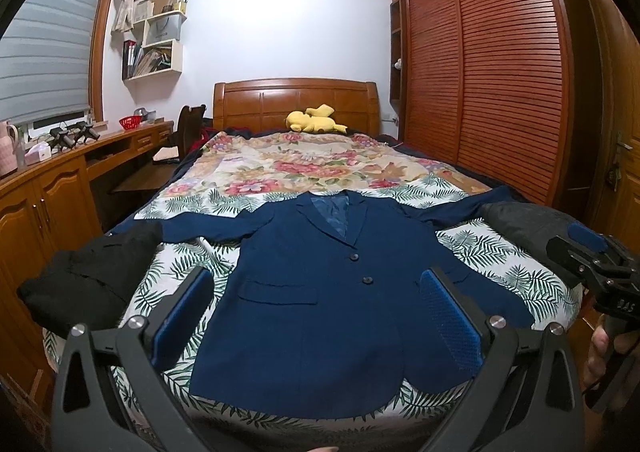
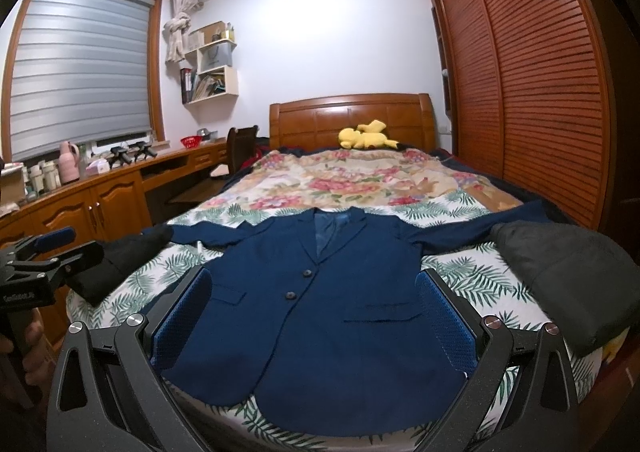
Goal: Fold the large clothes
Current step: 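Move the left tool to the blazer's side edge and close on it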
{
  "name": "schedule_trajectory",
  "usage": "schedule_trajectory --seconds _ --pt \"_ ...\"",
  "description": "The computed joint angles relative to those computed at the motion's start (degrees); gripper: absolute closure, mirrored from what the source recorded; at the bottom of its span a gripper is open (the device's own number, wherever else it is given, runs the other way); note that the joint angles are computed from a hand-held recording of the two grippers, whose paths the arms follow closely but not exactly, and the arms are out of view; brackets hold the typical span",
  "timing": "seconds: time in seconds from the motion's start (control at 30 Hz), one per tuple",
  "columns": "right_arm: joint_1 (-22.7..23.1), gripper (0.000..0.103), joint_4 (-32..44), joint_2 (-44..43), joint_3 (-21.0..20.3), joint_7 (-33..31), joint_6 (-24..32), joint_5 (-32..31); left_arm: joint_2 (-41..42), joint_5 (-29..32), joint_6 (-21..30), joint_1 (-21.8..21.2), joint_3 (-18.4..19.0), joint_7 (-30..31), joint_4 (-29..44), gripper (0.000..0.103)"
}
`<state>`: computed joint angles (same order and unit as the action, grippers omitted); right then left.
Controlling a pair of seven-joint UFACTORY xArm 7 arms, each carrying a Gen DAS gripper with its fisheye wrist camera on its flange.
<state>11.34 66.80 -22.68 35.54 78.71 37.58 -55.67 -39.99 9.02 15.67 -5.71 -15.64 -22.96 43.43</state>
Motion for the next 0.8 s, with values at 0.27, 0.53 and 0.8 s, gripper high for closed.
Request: schedule_trajectory --seconds 0.27,0.53,0.8 --pt "0.5 0.0 -1.3 1.5 -1.1 1.1 -1.8 -1.2 2.3 0.4 0.2 0.8 0.6 -0.4 -0.5 0.0" --pt "2.6 0.0 2.9 9.9 -4.2 0.8 -4.2 -6.6 6.8 0.1 -0.2 0.9 3.0 0.8 0.3 0.0" --pt "6.6 0.0 10.1 20.1 -10.5 -2.7 -9.6 -10.1 10.7 2.2 0.4 4.0 2.7 0.3 1.8 0.0"
